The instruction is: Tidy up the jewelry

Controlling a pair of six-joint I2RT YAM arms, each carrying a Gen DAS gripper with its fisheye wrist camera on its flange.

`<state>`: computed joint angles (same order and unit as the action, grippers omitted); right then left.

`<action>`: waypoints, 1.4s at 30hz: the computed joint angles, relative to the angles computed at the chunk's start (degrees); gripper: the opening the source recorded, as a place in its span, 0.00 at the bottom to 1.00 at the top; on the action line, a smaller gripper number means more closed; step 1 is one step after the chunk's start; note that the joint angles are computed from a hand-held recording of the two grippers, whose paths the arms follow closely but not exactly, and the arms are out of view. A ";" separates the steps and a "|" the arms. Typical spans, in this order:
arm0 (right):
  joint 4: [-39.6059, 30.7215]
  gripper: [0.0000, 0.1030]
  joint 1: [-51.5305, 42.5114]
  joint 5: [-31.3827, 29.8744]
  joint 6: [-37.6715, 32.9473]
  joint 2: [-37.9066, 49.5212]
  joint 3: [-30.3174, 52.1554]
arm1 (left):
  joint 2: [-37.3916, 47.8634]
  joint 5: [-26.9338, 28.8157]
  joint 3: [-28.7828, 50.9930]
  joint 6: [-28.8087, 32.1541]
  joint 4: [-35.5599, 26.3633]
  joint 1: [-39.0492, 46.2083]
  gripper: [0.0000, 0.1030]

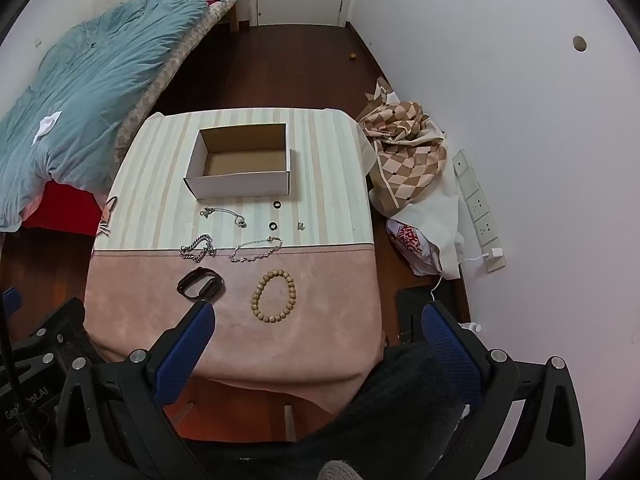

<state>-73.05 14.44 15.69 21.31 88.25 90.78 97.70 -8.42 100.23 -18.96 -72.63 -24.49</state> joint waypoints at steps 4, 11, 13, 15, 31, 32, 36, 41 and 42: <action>-0.18 1.00 0.04 0.20 -0.07 -0.07 0.04 | -0.06 -0.45 -0.09 -0.01 0.15 -0.11 1.00; -0.21 1.00 0.35 0.33 0.25 -0.23 -0.10 | -0.01 -0.64 -0.22 0.17 0.59 -0.08 1.00; -0.10 1.00 0.55 0.38 0.41 -0.34 -0.26 | 0.21 -0.57 -0.12 0.29 0.75 0.02 1.00; 0.00 1.00 0.70 0.33 0.55 -0.43 -0.41 | 1.63 -0.87 2.03 -0.20 0.40 -0.64 1.00; -0.65 1.00 -0.31 -0.01 -0.66 -0.27 1.27 | 1.26 -1.56 3.05 -0.42 -0.53 -1.38 1.00; -0.67 1.00 -0.44 -0.07 -0.76 -0.21 1.46 | 1.50 -1.54 3.40 -0.44 -0.67 -1.37 1.00; -0.23 1.00 -0.50 -0.07 -0.66 0.08 1.49 | 2.72 -1.52 5.17 -0.82 -1.41 -1.40 1.00; 0.07 1.00 -0.42 -0.17 -0.66 -0.39 0.81 | 0.99 -1.40 2.71 -0.52 -0.26 -1.20 1.00; 0.08 1.00 -0.33 -0.08 -0.57 -0.39 0.80 | 1.13 -1.37 2.99 -0.52 -0.41 -1.19 1.00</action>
<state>-72.97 14.11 15.61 20.75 87.86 91.58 98.83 -9.79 103.22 -19.48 -73.03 -25.68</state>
